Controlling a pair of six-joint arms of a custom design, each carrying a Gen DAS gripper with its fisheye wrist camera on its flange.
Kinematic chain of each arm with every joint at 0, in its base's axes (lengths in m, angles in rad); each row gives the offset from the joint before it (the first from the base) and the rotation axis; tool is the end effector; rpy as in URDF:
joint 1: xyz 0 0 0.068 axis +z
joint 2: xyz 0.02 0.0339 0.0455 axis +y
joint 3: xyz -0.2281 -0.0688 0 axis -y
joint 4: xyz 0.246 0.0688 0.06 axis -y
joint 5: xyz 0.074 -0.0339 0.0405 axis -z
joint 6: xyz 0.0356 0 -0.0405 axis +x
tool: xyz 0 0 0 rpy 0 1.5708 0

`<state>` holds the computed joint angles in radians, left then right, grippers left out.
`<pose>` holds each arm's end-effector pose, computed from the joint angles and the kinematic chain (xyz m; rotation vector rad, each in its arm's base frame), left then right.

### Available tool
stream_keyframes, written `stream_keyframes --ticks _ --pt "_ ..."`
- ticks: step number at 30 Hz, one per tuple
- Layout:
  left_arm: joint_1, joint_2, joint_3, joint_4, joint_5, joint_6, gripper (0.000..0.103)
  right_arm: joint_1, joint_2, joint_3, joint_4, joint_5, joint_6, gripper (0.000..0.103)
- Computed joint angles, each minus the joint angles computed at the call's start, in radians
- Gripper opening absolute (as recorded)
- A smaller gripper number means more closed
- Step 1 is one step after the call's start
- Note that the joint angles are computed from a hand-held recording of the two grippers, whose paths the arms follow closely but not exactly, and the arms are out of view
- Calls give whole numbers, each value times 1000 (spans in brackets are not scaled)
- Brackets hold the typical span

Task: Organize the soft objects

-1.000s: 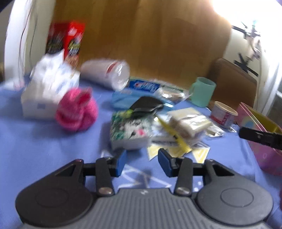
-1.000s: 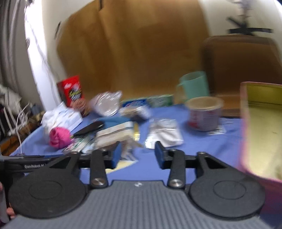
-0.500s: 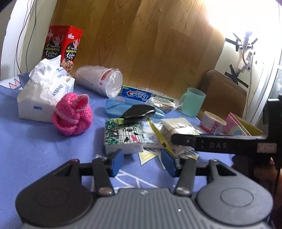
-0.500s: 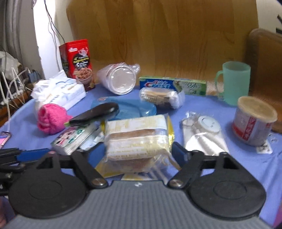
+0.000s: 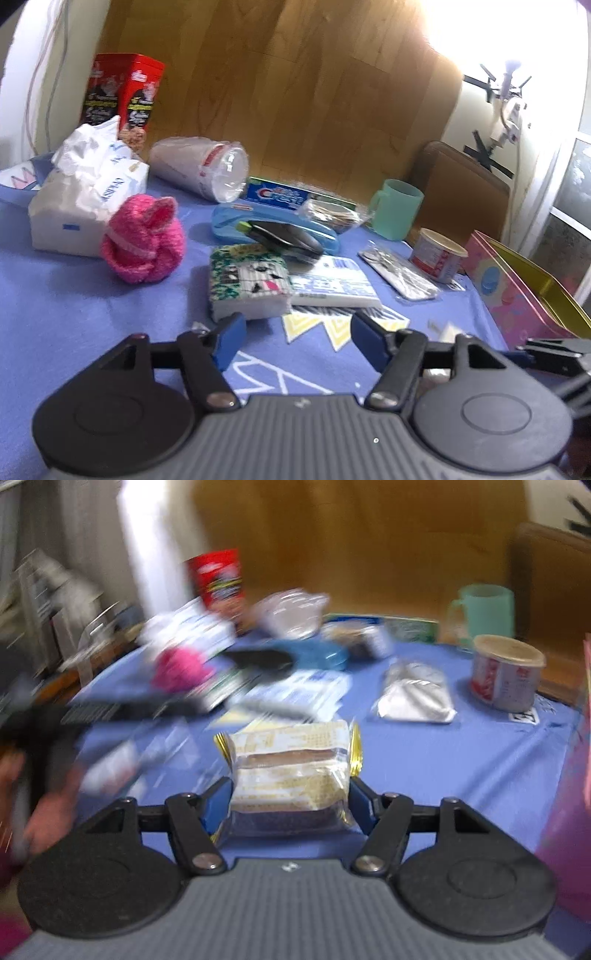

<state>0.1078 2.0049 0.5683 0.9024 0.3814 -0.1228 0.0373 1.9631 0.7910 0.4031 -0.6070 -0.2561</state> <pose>0.3001 0.0192 0.0302 -0.0118 2.0886 -0.4097 0.3312 0.0327 0.0491 -0.6167 2.1555 0.5890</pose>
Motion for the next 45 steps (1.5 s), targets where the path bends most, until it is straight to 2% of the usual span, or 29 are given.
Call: stream_keyframes --ticks 3,4,5,6,7,11,15,18,22,26,34,45 --pt "-15 -15 -4 -26 11 24 70 -70 -79 -42 -106 -53 -181 76" --pt "-22 -18 -6 -32 16 22 71 -91 -105 -64 -103 -47 -209 83" --pt "-29 -20 -6 -39 28 14 72 -106 -130 -99 -58 -25 -212 92" --pt "-33 -21 -5 -46 38 4 72 -116 -154 -147 24 12 -191 93" --pt "-38 -19 0 -57 53 -8 73 -130 -172 -189 104 37 -162 93" --pt "-56 -7 28 -106 101 -45 75 -186 -198 -240 169 -8 -56 93" --pt "-88 -1 30 -101 69 -51 79 -160 -156 -277 247 -16 -14 93" --pt "-99 10 35 -103 50 -50 81 -149 -99 -264 237 -41 -5 93" --pt "-97 16 36 -97 52 -54 81 -101 -41 -239 232 -6 6 93" --pt "-100 18 33 -90 50 -52 83 -72 -27 -244 264 26 15 93" --pt "-66 40 40 -68 116 -79 84 -51 -21 -249 280 39 6 94" --pt "-64 41 38 -62 124 -88 85 -19 -20 -254 302 83 10 94"
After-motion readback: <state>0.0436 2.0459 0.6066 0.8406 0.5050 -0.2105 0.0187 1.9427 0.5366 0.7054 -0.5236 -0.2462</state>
